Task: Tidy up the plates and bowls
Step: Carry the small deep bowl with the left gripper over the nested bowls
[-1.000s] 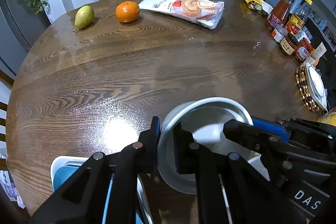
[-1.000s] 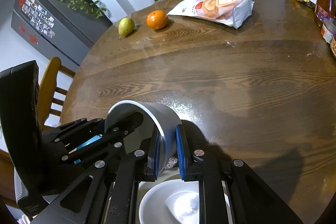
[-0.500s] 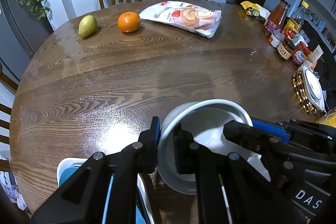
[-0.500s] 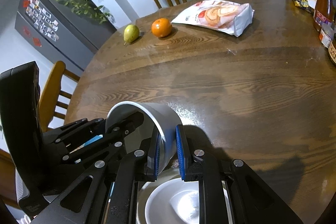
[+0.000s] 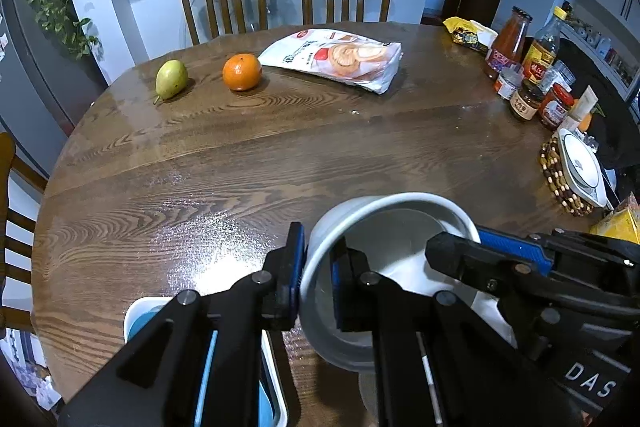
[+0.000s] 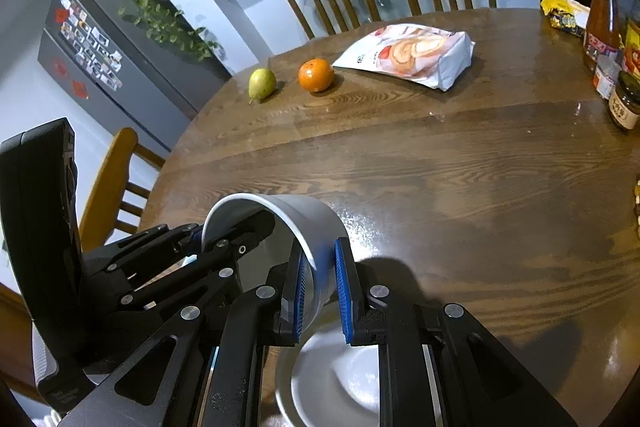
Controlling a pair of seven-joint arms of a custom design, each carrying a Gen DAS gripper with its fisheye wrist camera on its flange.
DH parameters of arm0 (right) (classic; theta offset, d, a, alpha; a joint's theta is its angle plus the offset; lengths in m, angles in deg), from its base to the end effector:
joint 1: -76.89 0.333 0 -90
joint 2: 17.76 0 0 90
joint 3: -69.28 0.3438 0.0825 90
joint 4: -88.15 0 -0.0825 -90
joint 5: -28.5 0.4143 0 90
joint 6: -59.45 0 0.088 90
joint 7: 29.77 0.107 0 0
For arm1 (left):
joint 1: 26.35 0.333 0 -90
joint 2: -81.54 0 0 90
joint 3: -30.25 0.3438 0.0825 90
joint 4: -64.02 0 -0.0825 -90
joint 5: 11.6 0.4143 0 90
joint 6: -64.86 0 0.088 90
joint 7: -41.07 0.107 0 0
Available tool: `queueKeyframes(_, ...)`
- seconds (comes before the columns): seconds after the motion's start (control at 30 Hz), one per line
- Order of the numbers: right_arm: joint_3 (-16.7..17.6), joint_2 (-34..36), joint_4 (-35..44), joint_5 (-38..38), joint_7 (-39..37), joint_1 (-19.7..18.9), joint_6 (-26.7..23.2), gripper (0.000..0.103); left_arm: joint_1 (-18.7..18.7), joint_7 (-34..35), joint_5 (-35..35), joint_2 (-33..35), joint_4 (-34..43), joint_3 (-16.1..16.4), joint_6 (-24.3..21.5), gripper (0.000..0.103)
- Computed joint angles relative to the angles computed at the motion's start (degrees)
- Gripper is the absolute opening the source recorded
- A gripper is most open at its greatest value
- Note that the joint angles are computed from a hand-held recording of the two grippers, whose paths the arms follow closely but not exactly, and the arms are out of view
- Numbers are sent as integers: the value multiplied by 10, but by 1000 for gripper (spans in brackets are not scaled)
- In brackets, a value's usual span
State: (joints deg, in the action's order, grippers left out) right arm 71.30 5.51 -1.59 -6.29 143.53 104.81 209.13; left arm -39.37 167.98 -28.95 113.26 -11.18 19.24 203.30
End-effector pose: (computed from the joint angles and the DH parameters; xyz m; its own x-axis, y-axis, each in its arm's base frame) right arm 0.6529 0.3854 0.4937 -0.3290 -0.8559 -0.3991 -0.6477 0.5120 -0.5641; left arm 0.7463 -0.2912 0.5014 -0.7462 -0.6654 0.0205 -0.5386 0.5853 -0.6061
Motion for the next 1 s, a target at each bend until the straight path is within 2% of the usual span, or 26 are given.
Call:
queueKeyframes(0.43, -3, -50, -55, -62, 75, 19, -7, 17, 9, 45, -38, -71, -99, -15, 46, 9)
queueKeyframes(1.0, 21, -106, -142, -98, 149, 9, 2, 17, -2, 63, -50, -135, -201, -15, 70, 9)
